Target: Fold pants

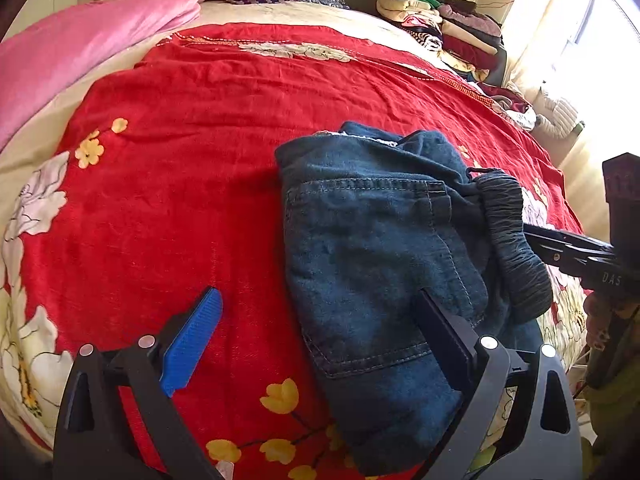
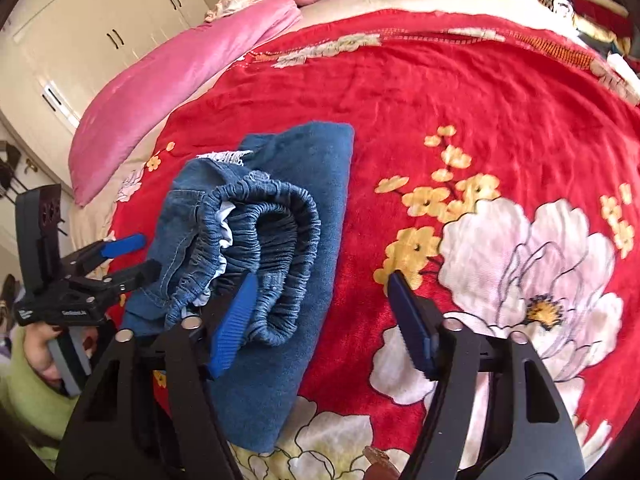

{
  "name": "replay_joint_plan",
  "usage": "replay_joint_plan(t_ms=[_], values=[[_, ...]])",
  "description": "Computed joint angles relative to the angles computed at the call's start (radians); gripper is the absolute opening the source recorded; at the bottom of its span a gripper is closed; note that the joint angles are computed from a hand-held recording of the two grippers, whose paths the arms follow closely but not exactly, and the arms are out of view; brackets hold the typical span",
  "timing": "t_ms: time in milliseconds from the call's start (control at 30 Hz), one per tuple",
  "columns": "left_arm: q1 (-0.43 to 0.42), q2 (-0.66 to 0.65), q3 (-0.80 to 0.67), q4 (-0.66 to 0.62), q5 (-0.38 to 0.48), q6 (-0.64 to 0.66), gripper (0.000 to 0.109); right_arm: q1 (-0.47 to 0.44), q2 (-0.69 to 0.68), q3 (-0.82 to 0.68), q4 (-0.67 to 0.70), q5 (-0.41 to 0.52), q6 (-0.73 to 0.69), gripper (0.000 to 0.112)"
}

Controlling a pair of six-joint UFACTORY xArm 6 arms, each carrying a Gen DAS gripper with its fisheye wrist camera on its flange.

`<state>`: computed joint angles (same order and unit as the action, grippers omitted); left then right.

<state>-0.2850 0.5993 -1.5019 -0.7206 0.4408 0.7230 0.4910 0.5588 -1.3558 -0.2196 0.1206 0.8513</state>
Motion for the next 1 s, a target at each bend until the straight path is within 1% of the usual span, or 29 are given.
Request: replay_joint_plan(t_ms=[100, 300, 333, 400, 467, 500, 533, 567, 633, 667, 700, 833, 867, 933, 1000], values=[[0.000, 0.012, -0.016, -0.031, 0.012, 0.013, 0.096, 0.022, 0.029, -0.022, 0.244, -0.007, -0.220, 0.047], [-0.002, 0.032, -0.046, -0.081, 0.035, 0.041, 0.094, 0.050, 0.086, -0.098, 0.530, 0.016, -0.511, 0.046], [-0.002, 0.035, -0.050, -0.095, 0.041, 0.049, 0.092, 0.054, 0.095, -0.111, 0.569, 0.020, -0.555, 0.046], [0.001, 0.043, -0.066, -0.132, 0.075, 0.065, 0.081, 0.059, 0.114, -0.137, 0.632, 0.027, -0.629, 0.046], [0.002, 0.050, -0.078, -0.155, 0.094, 0.073, 0.074, 0.062, 0.127, -0.153, 0.691, 0.026, -0.689, 0.046], [0.000, 0.054, -0.085, -0.165, 0.100, 0.079, 0.068, 0.064, 0.133, -0.159, 0.716, 0.025, -0.713, 0.046], [-0.001, 0.058, -0.090, -0.169, 0.104, 0.080, 0.063, 0.065, 0.136, -0.162, 0.734, 0.023, -0.731, 0.046], [-0.002, 0.062, -0.095, -0.170, 0.108, 0.078, 0.061, 0.066, 0.137, -0.163, 0.741, 0.021, -0.741, 0.046], [-0.002, 0.065, -0.105, -0.182, 0.126, 0.084, 0.048, 0.070, 0.136, -0.161, 0.754, 0.015, -0.765, 0.039], [-0.002, 0.065, -0.107, -0.183, 0.131, 0.087, 0.045, 0.074, 0.136, -0.163, 0.779, 0.011, -0.793, 0.035], [-0.005, 0.061, -0.105, -0.176, 0.132, 0.090, 0.042, 0.074, 0.135, -0.163, 0.763, 0.009, -0.782, 0.032], [-0.005, 0.046, -0.100, -0.165, 0.133, 0.091, 0.036, 0.074, 0.121, -0.153, 0.631, -0.004, -0.690, 0.025], [-0.003, 0.042, -0.102, -0.168, 0.137, 0.090, 0.035, 0.075, 0.116, -0.151, 0.638, -0.009, -0.698, 0.022], [0.000, 0.037, -0.108, -0.170, 0.142, 0.090, 0.033, 0.078, 0.104, -0.148, 0.649, -0.027, -0.718, 0.021], [0.002, 0.033, -0.117, -0.177, 0.149, 0.098, 0.032, 0.075, 0.099, -0.158, 0.604, -0.024, -0.705, 0.021]])
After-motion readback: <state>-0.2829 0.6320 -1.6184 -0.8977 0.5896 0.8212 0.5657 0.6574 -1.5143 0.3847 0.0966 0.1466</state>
